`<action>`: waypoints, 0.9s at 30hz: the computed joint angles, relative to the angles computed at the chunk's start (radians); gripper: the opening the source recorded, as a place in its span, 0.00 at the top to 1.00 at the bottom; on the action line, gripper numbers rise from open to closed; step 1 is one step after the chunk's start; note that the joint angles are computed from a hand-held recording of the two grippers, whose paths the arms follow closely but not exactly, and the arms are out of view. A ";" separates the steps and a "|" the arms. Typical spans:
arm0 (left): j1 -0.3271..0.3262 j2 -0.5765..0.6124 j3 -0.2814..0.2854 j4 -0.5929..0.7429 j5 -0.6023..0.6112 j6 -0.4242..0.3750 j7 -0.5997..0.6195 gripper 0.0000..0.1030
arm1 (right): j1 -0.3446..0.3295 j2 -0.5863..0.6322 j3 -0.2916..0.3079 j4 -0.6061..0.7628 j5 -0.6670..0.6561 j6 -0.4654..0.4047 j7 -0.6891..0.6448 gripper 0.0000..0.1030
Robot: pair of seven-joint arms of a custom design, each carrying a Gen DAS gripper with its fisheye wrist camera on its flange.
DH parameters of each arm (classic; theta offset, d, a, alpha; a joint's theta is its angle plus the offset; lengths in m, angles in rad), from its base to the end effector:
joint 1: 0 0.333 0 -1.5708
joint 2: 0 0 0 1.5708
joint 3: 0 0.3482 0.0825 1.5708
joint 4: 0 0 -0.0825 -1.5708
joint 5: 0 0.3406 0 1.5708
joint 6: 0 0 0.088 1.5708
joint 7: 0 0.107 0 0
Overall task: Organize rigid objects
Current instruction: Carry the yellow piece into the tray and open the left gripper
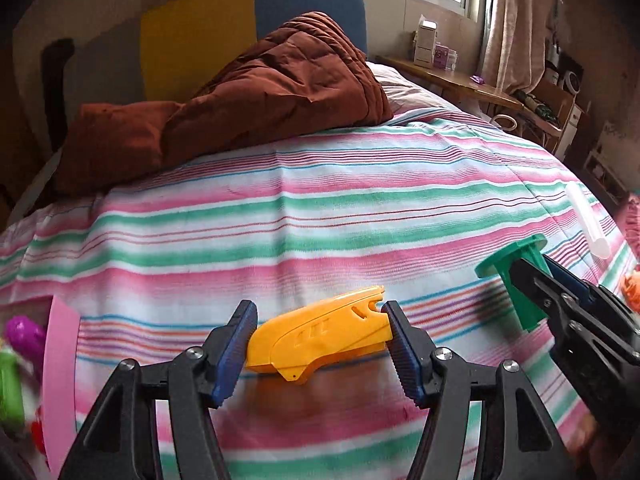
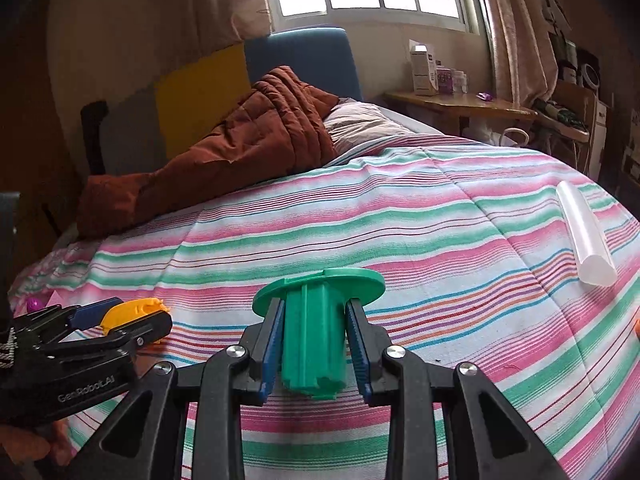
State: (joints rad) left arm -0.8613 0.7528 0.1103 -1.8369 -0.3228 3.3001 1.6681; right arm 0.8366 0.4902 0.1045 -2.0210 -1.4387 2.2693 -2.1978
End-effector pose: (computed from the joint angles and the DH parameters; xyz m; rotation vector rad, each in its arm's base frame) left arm 0.5096 -0.4508 0.2621 -1.2907 2.3554 -0.9035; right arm 0.3658 0.4530 0.2630 -1.2663 2.0192 -0.8457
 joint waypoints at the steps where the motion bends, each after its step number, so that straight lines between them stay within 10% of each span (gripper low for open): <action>1: 0.006 -0.020 -0.012 -0.039 -0.007 0.024 -0.004 0.37 | 0.000 0.006 0.002 0.012 0.008 -0.002 -0.030 0.70; 14: 0.397 -0.224 -0.454 -0.462 0.045 0.283 -0.029 0.37 | 0.019 0.049 -0.014 0.085 0.066 0.012 -0.216 0.71; 22: 0.556 -0.344 -0.515 -0.647 0.172 0.364 -0.178 0.37 | 0.031 0.070 -0.030 0.119 0.105 0.019 -0.298 0.71; 27: 0.597 -0.403 -0.461 -0.712 0.198 0.392 -0.249 0.37 | 0.043 0.077 -0.038 0.132 0.126 0.006 -0.328 0.71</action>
State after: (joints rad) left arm -0.2640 0.3498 -0.3507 -2.5489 -0.1253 3.6917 1.4191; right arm 0.8798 0.5669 0.0662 -1.8891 -1.3127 2.2751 -2.5257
